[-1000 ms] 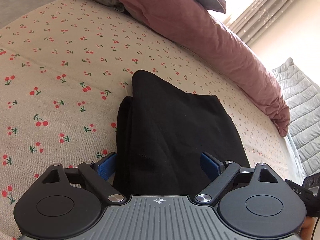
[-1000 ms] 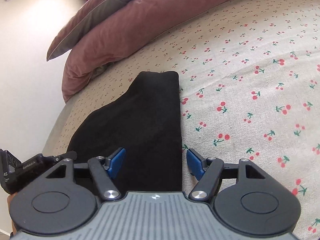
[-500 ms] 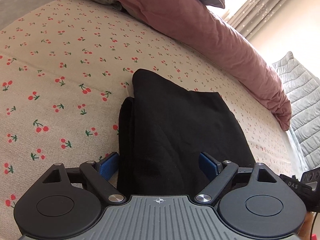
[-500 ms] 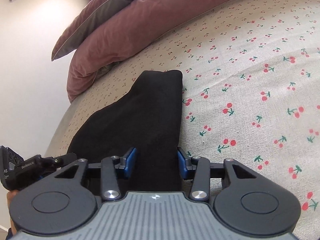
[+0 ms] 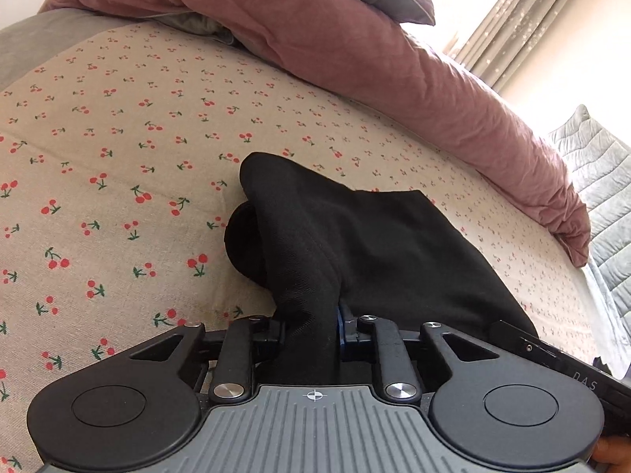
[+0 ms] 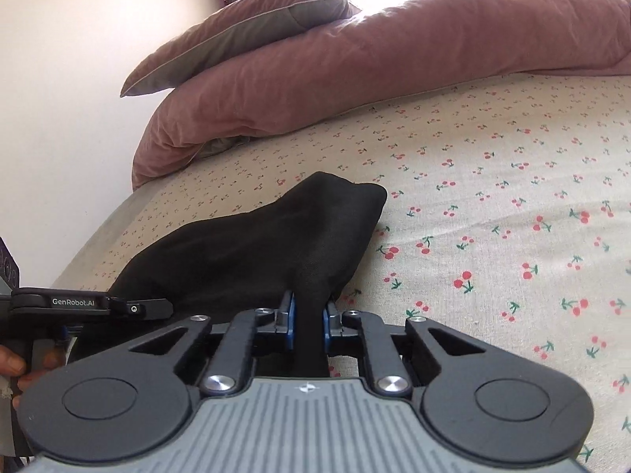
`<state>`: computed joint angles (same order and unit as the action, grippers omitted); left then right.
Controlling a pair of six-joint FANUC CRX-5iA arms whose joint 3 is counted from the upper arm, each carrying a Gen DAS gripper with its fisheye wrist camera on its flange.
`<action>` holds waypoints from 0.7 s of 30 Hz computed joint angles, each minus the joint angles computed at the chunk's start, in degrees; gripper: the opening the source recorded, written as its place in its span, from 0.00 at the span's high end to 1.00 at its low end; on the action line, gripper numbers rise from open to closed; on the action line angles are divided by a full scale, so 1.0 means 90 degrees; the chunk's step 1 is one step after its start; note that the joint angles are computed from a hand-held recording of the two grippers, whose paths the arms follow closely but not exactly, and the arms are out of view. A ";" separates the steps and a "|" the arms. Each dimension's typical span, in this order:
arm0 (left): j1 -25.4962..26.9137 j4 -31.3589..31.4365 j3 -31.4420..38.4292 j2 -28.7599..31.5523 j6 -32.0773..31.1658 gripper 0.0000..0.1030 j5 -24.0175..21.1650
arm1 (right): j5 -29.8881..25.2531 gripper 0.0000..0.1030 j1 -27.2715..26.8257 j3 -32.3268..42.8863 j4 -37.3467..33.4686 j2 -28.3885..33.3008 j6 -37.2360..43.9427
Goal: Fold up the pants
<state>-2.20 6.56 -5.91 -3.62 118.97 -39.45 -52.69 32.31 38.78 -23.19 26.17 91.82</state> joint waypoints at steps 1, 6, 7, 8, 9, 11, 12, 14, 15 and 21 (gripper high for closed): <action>-0.0018 0.0045 0.0020 0.0024 0.0016 0.83 0.0088 | -0.0070 0.96 -0.0016 0.0121 0.0049 0.0034 0.0105; -0.0342 0.0029 0.0711 0.0655 0.0115 0.84 0.0346 | -0.0262 0.96 -0.0225 0.0775 0.0409 0.0310 0.0227; -0.0422 -0.0039 0.0900 0.0814 0.0161 0.84 0.0391 | -0.0243 0.96 -0.0274 0.0887 0.0500 0.0364 0.0251; -0.0504 -0.0050 0.1084 0.0996 0.0175 0.84 0.0512 | -0.0236 0.96 -0.0355 0.1053 0.0576 0.0445 0.0230; -0.0583 -0.0077 0.1266 0.1174 0.0194 0.84 0.0625 | -0.0266 0.96 -0.0449 0.1237 0.0583 0.0538 0.0165; -0.0708 -0.0066 0.1732 0.1604 0.0215 0.84 0.0685 | -0.0394 0.96 -0.0688 0.1694 0.0476 0.0790 0.0065; -0.0745 -0.0011 0.1945 0.1807 0.0188 0.83 0.0618 | -0.0579 0.96 -0.0807 0.2018 0.0453 0.0996 -0.0065; -0.0812 0.0044 0.2328 0.2186 0.0154 0.83 0.0485 | -0.0984 0.96 -0.0985 0.2630 0.0475 0.1437 -0.0346; -0.0892 -0.0076 0.2500 0.2360 0.0235 0.83 0.0453 | -0.1151 0.96 -0.1036 0.2839 0.0567 0.1640 -0.0435; -0.0813 0.0305 0.2240 0.2504 -0.0029 0.76 0.0778 | -0.1107 0.90 -0.1449 0.2344 -0.0166 0.1731 -0.0363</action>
<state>-9.52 9.30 14.25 18.91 118.71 -32.44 -62.66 19.27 59.88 -24.69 41.75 88.56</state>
